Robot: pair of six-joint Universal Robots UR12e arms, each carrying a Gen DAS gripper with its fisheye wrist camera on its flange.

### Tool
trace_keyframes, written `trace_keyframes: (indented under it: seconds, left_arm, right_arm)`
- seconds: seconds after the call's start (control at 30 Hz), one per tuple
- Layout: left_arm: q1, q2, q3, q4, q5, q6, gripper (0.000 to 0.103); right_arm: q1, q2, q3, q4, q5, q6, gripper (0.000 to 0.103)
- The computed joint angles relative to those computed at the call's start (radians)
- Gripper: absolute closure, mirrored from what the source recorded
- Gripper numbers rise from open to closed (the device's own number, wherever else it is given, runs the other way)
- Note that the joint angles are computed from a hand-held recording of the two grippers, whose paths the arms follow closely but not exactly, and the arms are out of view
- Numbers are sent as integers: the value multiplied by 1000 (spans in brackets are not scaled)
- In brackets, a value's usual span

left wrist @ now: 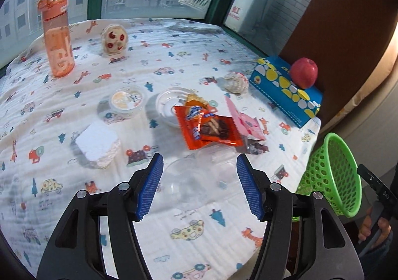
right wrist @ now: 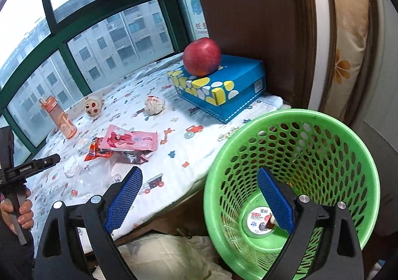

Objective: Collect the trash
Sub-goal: 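Grasp the clear plastic cup with the left tool while the right tool reaches the pink wrapper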

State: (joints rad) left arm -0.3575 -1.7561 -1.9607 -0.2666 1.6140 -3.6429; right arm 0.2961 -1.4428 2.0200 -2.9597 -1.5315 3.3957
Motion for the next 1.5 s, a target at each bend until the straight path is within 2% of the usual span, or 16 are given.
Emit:
trace_keyframes:
  seconds: [0.03,0.1,0.23,0.3,0.37,0.6,0.9,1.0,1.13,1.23,1.5]
  left_arm:
    - [5,5,-8,-6,0,-2,35]
    - [12,13,-24,-12,15,-7,34]
    - [25,18,-49,-4,-27,-10,34]
    - [25,15,-55,7,-51,3,30]
    - [24,8,-56,11,-72,12,20]
    - [15,-33,-27,-26,-94,52,18]
    - [36,-69,-18,0,-154,13,17]
    - [42,-77,-17,11,-177,9,24]
    - [52,-83,-21,34,-225,4,41]
    - [51,-84,-23,43,-225,14,41]
    - [66,-62,-44,64,-240,25,42]
  right_arm:
    - [6,6,-6,1,4,-2,13]
    - [14,18,-18,5,23,0,13]
    - [36,37,-40,15,41,-13,13]
    - [43,44,-48,18,45,-20,13]
    - [48,50,-55,21,51,-25,13]
    - [60,69,-76,43,67,-37,13]
    - [70,109,-115,78,93,-61,13]
    - [73,127,-134,93,105,-71,13]
    - [74,150,-161,116,139,-71,13]
    - [79,169,-184,123,157,-80,13]
    - [98,221,-254,192,154,-211,13]
